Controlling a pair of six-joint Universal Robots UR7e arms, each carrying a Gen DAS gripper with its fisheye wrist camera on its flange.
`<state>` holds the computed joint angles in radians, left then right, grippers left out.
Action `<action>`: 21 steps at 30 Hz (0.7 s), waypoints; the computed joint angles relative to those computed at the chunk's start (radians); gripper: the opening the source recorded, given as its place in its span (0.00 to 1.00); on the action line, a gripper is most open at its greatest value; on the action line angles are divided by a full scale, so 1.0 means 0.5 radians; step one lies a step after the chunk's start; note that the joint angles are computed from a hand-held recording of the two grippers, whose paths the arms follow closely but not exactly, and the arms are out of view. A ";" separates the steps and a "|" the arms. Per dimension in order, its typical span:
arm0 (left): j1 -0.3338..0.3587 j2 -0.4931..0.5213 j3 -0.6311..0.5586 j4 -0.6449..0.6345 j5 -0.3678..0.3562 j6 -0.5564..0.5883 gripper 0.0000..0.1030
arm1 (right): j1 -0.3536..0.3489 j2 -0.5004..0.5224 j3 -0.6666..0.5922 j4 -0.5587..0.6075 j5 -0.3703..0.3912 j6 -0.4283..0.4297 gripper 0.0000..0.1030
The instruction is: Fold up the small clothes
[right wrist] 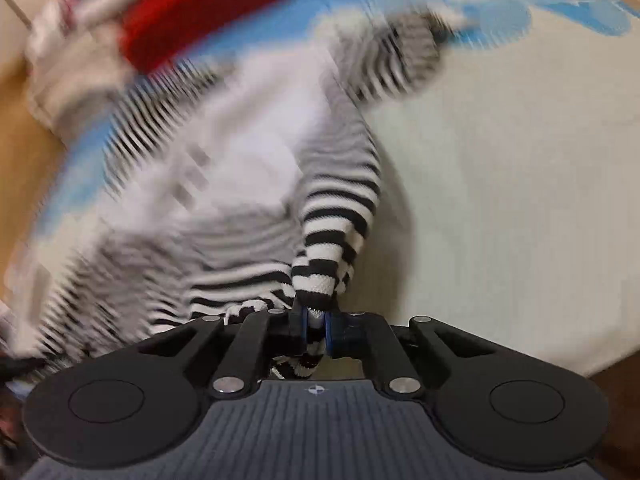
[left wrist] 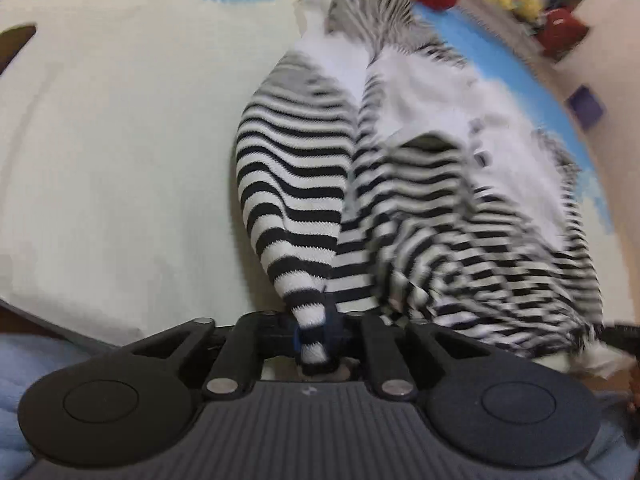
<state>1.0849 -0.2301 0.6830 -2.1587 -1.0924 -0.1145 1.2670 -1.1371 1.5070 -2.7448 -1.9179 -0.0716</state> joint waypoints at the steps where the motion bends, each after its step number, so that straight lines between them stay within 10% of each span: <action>1: -0.004 -0.003 0.024 -0.068 0.012 -0.007 0.26 | 0.000 0.042 -0.055 0.123 -0.094 0.063 0.14; 5: -0.062 -0.067 0.175 -0.385 0.194 0.251 0.67 | 0.089 0.103 -0.014 -0.218 -0.382 -0.047 0.65; 9: -0.116 -0.165 0.316 -0.595 -0.036 0.666 0.69 | 0.165 0.056 0.194 -0.717 -0.319 -0.542 0.61; 15: -0.151 -0.028 0.219 -0.391 -0.232 1.165 0.68 | 0.227 0.150 0.109 -0.399 0.038 -1.004 0.56; 20: -0.114 0.132 -0.019 -0.164 -0.167 1.155 0.07 | 0.234 0.359 -0.043 -0.299 -0.140 -1.111 0.56; 21: -0.108 0.158 -0.079 -0.126 -0.170 1.138 0.07 | 0.227 0.385 -0.060 -0.321 -0.140 -1.142 0.45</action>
<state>1.0309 -0.1513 0.6436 -2.2216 -1.1774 0.4545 1.3803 -0.9448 1.4772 -2.9051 -1.9880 -0.6426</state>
